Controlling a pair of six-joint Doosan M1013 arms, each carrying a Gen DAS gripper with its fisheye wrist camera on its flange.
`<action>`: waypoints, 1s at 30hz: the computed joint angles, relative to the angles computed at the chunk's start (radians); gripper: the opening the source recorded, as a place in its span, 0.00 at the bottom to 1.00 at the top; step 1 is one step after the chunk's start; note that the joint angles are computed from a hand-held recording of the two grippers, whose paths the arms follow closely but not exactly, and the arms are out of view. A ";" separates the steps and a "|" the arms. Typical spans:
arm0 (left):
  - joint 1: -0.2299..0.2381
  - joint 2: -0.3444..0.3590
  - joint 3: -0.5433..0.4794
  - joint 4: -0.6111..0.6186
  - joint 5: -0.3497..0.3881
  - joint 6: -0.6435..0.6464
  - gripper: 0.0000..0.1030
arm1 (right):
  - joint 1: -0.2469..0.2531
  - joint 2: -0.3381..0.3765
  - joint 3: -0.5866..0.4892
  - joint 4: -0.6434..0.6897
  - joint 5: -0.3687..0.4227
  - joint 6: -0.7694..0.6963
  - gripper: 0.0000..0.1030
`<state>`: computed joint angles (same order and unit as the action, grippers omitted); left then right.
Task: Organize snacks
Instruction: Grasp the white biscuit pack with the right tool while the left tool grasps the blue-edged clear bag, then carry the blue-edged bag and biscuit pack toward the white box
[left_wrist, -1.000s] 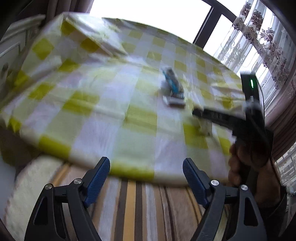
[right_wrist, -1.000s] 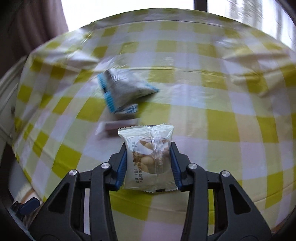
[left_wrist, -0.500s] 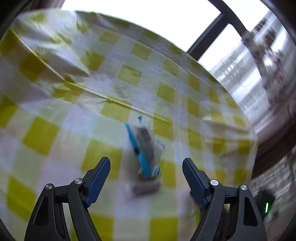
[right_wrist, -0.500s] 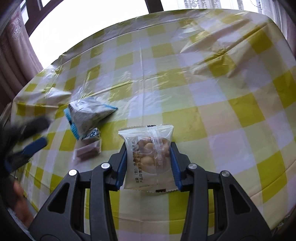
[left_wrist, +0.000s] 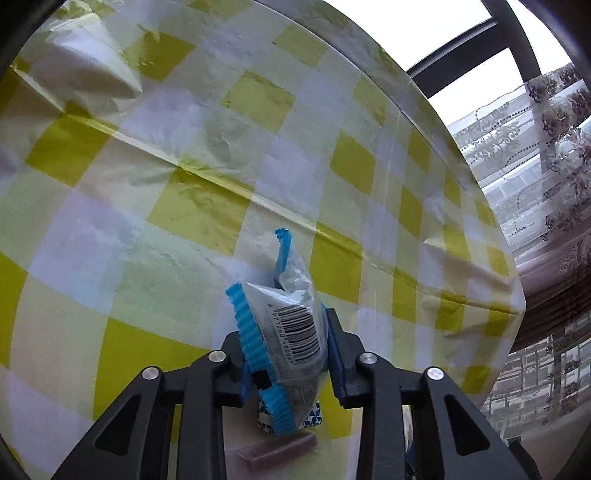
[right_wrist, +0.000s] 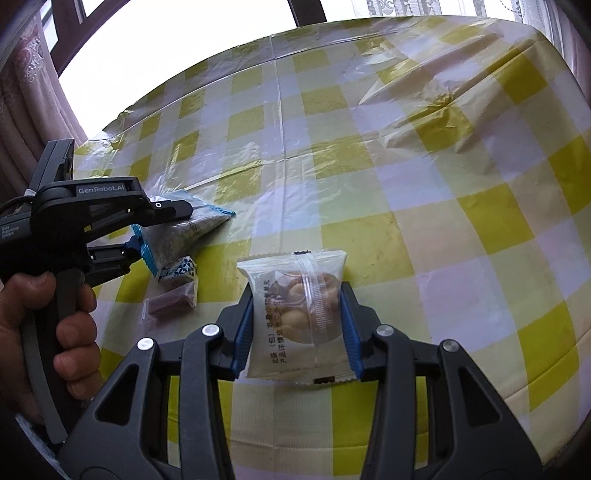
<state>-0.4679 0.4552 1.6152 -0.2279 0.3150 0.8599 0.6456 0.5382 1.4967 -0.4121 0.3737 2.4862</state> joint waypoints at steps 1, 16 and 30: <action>-0.003 -0.006 0.006 0.022 -0.005 -0.017 0.30 | 0.000 0.000 0.000 -0.002 0.000 0.001 0.45; -0.086 -0.202 0.288 0.803 -0.146 -1.017 0.30 | 0.003 -0.002 0.000 0.022 0.009 -0.029 0.45; -0.207 -0.205 0.200 0.800 0.329 -0.623 0.75 | 0.004 -0.006 0.005 0.045 0.018 -0.066 0.45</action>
<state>-0.6750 0.2497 1.8151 0.5721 0.6441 0.2370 0.6495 0.5320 1.5014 -0.3674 0.3915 2.4199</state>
